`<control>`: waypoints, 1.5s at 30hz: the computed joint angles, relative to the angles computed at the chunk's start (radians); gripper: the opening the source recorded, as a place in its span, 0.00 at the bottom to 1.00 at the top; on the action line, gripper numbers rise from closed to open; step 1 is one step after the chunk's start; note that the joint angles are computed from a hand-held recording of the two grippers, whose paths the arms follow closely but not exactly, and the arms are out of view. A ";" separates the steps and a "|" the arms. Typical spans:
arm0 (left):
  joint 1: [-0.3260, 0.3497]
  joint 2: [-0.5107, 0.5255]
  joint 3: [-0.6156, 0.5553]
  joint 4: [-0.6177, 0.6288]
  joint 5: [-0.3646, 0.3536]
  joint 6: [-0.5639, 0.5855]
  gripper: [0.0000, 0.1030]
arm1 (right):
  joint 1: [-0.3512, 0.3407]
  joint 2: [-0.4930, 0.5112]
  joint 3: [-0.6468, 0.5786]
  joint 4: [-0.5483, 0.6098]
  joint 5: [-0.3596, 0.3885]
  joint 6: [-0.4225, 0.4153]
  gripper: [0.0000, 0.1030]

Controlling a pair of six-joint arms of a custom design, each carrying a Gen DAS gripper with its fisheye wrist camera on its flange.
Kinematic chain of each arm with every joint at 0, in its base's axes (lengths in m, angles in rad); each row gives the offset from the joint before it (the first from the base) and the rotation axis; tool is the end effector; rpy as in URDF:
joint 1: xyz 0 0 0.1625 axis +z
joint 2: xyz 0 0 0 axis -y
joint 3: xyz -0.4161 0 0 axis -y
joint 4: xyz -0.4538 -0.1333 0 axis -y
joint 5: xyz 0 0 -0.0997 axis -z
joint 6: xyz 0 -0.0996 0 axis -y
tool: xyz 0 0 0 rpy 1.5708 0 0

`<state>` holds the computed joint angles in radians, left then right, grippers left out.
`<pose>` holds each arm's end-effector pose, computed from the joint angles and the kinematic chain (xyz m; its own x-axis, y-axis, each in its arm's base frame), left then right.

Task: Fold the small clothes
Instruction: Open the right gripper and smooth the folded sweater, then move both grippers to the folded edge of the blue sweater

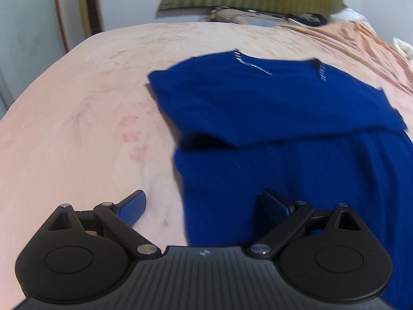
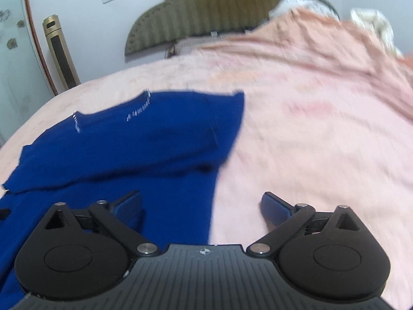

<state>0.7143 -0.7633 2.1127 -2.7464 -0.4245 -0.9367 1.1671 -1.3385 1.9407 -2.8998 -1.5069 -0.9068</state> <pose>-0.2245 -0.4912 -0.0502 -0.6888 -0.2743 -0.6710 0.3194 0.7161 -0.6206 -0.1113 -0.6161 0.3023 -0.8070 -0.3237 0.4939 -0.5550 0.7015 -0.4471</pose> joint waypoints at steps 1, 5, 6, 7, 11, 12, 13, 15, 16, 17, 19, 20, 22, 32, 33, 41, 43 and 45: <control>-0.009 -0.001 0.010 -0.019 -0.014 0.015 0.94 | -0.007 -0.019 0.007 0.031 0.000 -0.014 0.83; -0.032 -0.007 0.042 -0.091 -0.061 0.071 0.94 | -0.024 -0.088 0.045 0.117 -0.030 -0.118 0.59; -0.033 -0.009 0.046 -0.104 -0.067 0.079 0.94 | -0.024 -0.099 0.055 0.122 -0.037 -0.138 0.57; -0.036 -0.010 0.050 -0.108 -0.071 0.076 0.94 | -0.026 -0.109 0.061 0.135 -0.040 -0.154 0.50; -0.039 -0.015 0.052 -0.119 -0.079 0.067 0.83 | -0.028 -0.145 0.069 0.244 -0.031 -0.190 0.29; -0.040 -0.015 0.052 -0.126 -0.082 0.071 0.75 | -0.032 -0.154 0.069 0.282 -0.022 -0.199 0.28; -0.041 -0.017 0.051 -0.123 -0.083 0.066 0.70 | -0.036 -0.161 0.065 0.329 -0.011 -0.205 0.25; -0.044 -0.021 0.054 -0.118 -0.084 0.050 0.65 | -0.049 -0.169 0.051 0.418 0.021 -0.192 0.18; -0.045 -0.023 0.057 -0.118 -0.084 0.041 0.57 | -0.057 -0.171 0.043 0.447 0.038 -0.175 0.14; -0.047 -0.026 0.059 -0.108 -0.081 0.022 0.52 | -0.067 -0.173 0.039 0.459 0.056 -0.155 0.08; -0.049 -0.038 0.062 -0.078 -0.079 -0.019 0.21 | -0.082 -0.177 0.038 0.451 0.085 -0.116 0.07; -0.048 -0.045 0.064 -0.076 -0.088 -0.032 0.15 | -0.086 -0.184 0.050 0.416 0.093 -0.109 0.06; -0.044 -0.055 0.069 -0.104 -0.109 -0.042 0.06 | -0.087 -0.200 0.077 0.340 0.107 -0.122 0.06; -0.060 -0.011 0.001 -0.121 0.062 0.018 0.05 | -0.045 -0.147 0.093 -0.009 0.105 -0.153 0.06; -0.049 0.001 -0.010 -0.125 0.075 0.031 0.05 | -0.042 -0.128 0.081 -0.020 0.096 -0.146 0.06; -0.020 -0.008 -0.012 -0.009 0.028 -0.086 0.09 | -0.067 -0.140 0.063 0.046 0.044 -0.078 0.48; -0.032 -0.025 0.004 0.022 0.019 -0.117 0.15 | -0.078 -0.170 0.064 0.121 0.039 -0.081 0.52; -0.050 -0.045 0.022 0.075 0.012 -0.172 0.29 | -0.094 -0.210 0.066 0.234 0.043 -0.079 0.52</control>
<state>0.6640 -0.8081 2.1343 -2.6716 -0.4125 -1.1089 1.0732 -1.5487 2.0071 -2.6661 -1.4641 -0.9857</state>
